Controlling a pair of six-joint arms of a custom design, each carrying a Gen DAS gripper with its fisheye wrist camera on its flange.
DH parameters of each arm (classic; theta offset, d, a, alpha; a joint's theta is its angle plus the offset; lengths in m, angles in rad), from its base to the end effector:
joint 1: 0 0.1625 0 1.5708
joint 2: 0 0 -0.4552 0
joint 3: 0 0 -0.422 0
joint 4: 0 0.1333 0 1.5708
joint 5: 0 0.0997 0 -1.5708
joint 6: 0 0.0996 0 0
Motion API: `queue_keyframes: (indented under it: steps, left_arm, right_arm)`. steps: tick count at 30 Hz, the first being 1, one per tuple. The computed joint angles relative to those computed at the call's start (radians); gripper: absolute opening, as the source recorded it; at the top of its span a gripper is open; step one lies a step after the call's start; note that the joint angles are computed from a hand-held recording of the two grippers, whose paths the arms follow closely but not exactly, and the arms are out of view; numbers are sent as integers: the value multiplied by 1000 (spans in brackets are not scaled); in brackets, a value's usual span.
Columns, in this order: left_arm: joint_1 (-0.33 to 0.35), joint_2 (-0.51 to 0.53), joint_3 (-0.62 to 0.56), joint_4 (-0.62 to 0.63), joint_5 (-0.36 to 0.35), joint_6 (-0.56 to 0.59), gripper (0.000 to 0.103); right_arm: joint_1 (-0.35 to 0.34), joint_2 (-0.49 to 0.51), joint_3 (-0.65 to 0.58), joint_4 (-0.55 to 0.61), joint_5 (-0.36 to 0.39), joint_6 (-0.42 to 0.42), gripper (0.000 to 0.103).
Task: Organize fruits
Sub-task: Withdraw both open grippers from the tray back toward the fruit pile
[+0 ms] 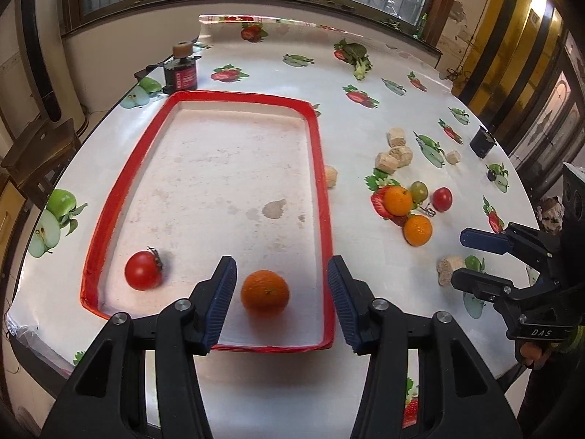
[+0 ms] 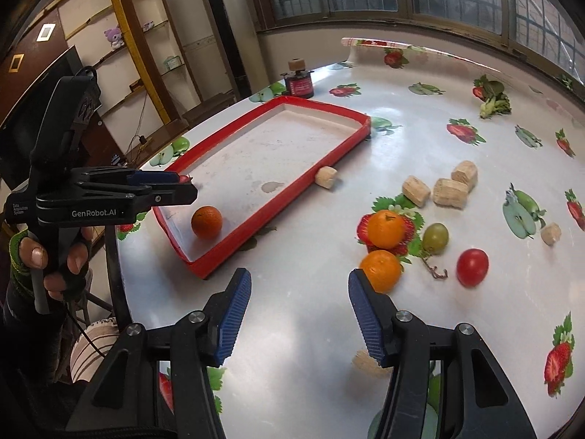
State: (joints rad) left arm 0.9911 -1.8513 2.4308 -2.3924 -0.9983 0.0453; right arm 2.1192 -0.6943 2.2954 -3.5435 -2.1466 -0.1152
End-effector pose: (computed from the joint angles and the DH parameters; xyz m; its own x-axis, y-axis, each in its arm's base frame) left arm -0.0317 -0.3903 0.3114 -0.7495 0.3882 -0.5362 0.5663 0.7955 -0.2157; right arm 0.3074 -0.3516 -0.0097 -0.7576 -0.3582 0.5457 -0.5766 0.7590 -0.3024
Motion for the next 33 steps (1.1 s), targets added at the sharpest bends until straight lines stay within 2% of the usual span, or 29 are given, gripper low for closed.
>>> queue_keyframes:
  steps: [15,33]
  left_arm:
    - [-87,26,27,21,-40,-37,50]
    - [-150,118,49,-8,-98,-61,50]
  right_arm:
    - [-12,-89,128,-102,-84,42,58]
    - [-67,-138,192,-180,-103,36,58]
